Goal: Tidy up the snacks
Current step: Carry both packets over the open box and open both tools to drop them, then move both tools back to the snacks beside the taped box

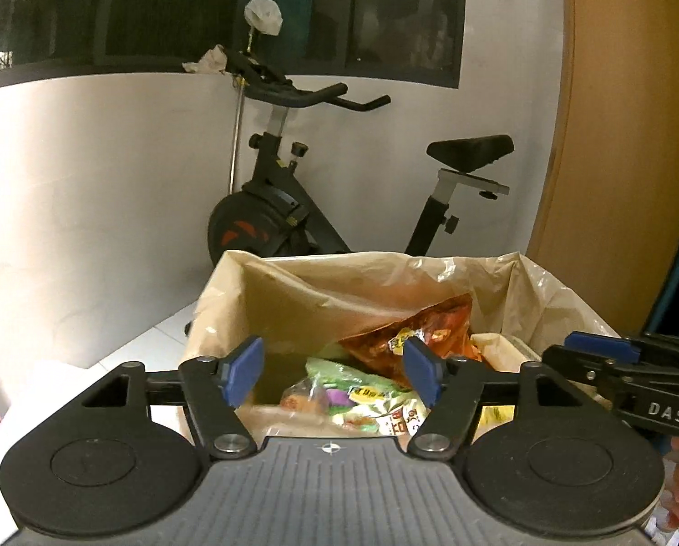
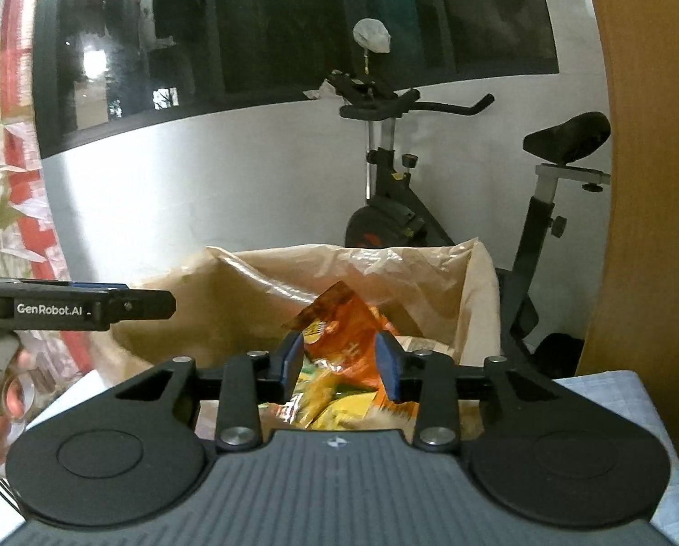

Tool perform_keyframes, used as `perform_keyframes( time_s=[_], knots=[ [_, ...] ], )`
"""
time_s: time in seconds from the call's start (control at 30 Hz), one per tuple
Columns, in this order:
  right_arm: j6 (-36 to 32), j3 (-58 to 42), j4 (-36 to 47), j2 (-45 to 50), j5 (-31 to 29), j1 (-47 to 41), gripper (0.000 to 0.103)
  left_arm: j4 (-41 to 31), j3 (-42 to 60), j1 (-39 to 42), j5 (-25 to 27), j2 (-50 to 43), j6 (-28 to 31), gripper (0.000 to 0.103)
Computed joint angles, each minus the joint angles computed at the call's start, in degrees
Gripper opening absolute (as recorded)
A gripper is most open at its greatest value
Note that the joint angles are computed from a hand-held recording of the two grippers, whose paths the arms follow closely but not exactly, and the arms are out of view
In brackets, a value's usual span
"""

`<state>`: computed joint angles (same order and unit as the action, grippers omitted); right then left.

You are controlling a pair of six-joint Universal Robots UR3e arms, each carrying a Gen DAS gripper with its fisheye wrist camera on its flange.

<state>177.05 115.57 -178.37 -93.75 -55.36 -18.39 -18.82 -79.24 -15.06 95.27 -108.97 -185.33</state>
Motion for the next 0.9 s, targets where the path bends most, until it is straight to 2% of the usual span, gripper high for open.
perform_keyframes(
  time_s=[0.27,0.5,0.9],
  knots=[
    [-4.0,9.7,-2.1,-9.2,3.6,-1.6,0.053,3.6,-8.3,-0.9,2.9,6.4,1.9,0.071],
    [-4.7,17.5,-3.0,-16.6,7.7,-3.7,0.074,7.8,-17.7,-1.4,4.1,12.7,0.4,0.072],
    [-7.1,26.9,-1.2,-22.1,8.2,-3.5,0.074,13.7,-31.0,-1.5,3.5,17.8,-1.0,0.072]
  ],
)
